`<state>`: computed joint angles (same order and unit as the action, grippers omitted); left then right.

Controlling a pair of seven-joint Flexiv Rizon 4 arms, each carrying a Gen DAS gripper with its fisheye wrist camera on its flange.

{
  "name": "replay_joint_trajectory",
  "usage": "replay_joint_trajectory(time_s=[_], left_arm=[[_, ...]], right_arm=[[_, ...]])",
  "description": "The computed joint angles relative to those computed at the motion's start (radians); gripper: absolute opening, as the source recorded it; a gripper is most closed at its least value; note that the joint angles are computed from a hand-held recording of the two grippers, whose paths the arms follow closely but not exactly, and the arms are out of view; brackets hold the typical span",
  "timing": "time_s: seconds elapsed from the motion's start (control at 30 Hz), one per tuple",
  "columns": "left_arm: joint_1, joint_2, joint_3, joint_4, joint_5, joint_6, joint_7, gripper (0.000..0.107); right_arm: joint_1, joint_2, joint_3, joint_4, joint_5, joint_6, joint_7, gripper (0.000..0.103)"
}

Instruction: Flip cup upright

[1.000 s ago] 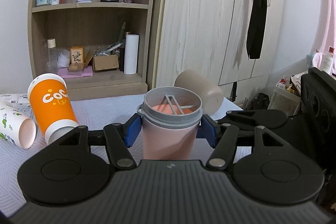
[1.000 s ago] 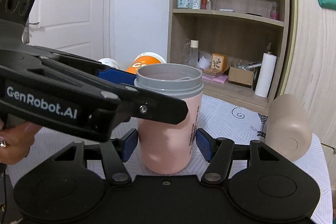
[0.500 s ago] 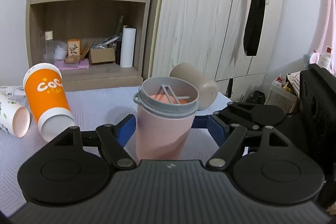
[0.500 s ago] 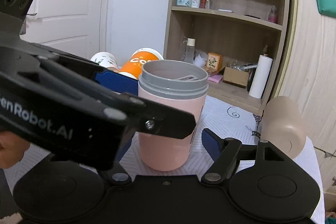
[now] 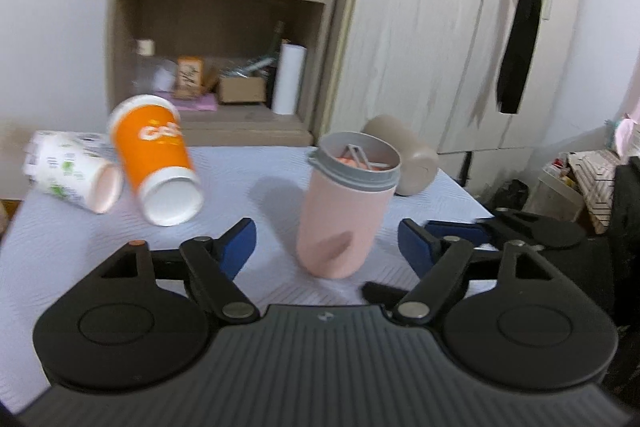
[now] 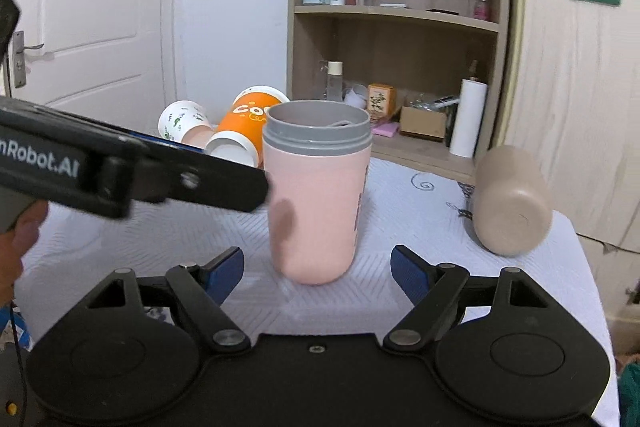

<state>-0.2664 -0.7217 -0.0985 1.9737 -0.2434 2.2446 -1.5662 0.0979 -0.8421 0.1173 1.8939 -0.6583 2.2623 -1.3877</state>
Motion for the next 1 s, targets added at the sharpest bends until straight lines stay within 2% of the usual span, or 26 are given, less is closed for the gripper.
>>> replay_joint_trajectory(time_s=[0.07,0.13,0.23,0.33,0.5,0.77,0.9,1.0], left_arm=[[-0.101,0.009,0.073,0.029,-0.119,0.052,0.042,0.08],[-0.147,0.019,0.087,0.056,-0.198,0.094,0.071,0.081],[-0.161,0.046,0.072,0.098,-0.252,0.127,0.083,0.081],[-0.192,0.063,0.07,0.137,-0.329,0.172,0.109,0.084],[-0.232,0.091,0.05,0.195,-0.45,0.236,0.138,0.085],[-0.274,0.116,0.012,0.267,-0.574,0.342,0.16,0.09],[-0.276,0.14,-0.011,0.306,-0.604,0.336,0.143,0.091],[-0.297,0.142,-0.012,0.314,-0.648,0.347,0.169,0.096]], right_arm=[[0.013,0.026,-0.01,0.04,0.04,0.023,-0.02,0.085],[0.068,0.057,-0.043,0.083,0.143,0.051,-0.075,0.085],[0.132,0.092,-0.067,0.132,0.287,0.086,-0.143,0.085],[0.137,0.125,-0.058,0.174,0.339,0.101,-0.156,0.085],[0.203,0.18,-0.081,0.237,0.489,0.136,-0.228,0.085],[0.299,0.249,-0.088,0.326,0.701,0.204,-0.325,0.085],[0.309,0.268,-0.073,0.358,0.74,0.237,-0.34,0.086],[0.299,0.277,-0.058,0.384,0.728,0.266,-0.344,0.086]])
